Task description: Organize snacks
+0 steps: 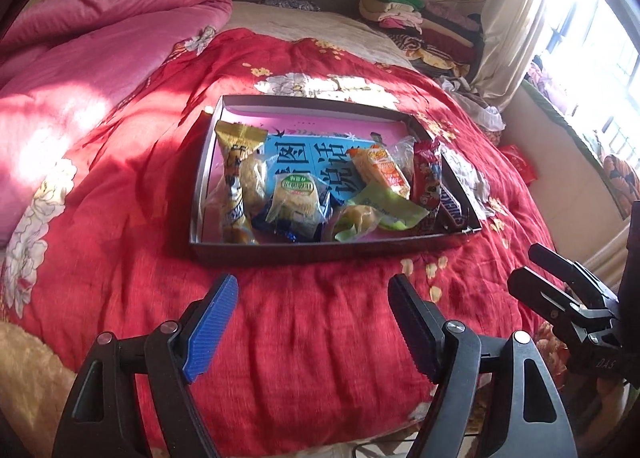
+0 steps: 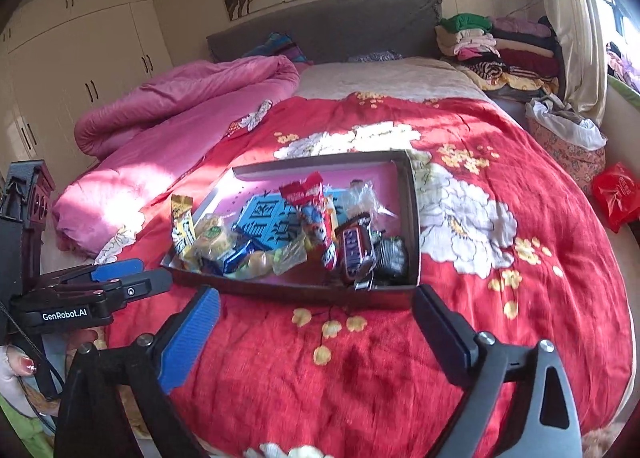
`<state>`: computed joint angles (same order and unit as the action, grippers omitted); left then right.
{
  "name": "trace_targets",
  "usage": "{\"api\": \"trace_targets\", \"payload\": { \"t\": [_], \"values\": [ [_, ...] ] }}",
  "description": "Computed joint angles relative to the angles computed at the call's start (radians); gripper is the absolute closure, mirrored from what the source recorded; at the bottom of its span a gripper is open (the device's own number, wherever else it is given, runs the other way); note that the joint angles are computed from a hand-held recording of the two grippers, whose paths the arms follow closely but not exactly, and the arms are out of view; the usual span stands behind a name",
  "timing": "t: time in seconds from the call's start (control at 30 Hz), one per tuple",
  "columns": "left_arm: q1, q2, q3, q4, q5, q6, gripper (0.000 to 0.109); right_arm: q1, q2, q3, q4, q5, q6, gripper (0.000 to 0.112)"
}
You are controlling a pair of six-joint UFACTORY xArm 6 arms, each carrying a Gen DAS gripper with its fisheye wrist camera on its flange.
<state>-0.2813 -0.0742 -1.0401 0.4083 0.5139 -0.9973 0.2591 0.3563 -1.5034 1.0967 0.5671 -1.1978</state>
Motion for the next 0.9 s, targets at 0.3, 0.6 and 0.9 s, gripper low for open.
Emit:
{"api": "trace_targets", "payload": {
  "t": [0.3, 0.6, 0.9],
  "values": [
    [-0.031, -0.010, 0.027, -0.022, 0.014, 0.006, 0.030, 0.029, -0.067, 0.111, -0.029, -0.083, 0.012, 0.010],
    [-0.027, -0.005, 0.022, -0.025, 0.008, 0.012, 0.030, 0.032, -0.060, 0.108, -0.024, -0.088, -0.003, 0.010],
    [-0.029, -0.016, 0.020, 0.027, 0.017, -0.029, 0.030, 0.029, -0.060, 0.107, -0.013, -0.089, -0.005, 0.010]
  ]
}}
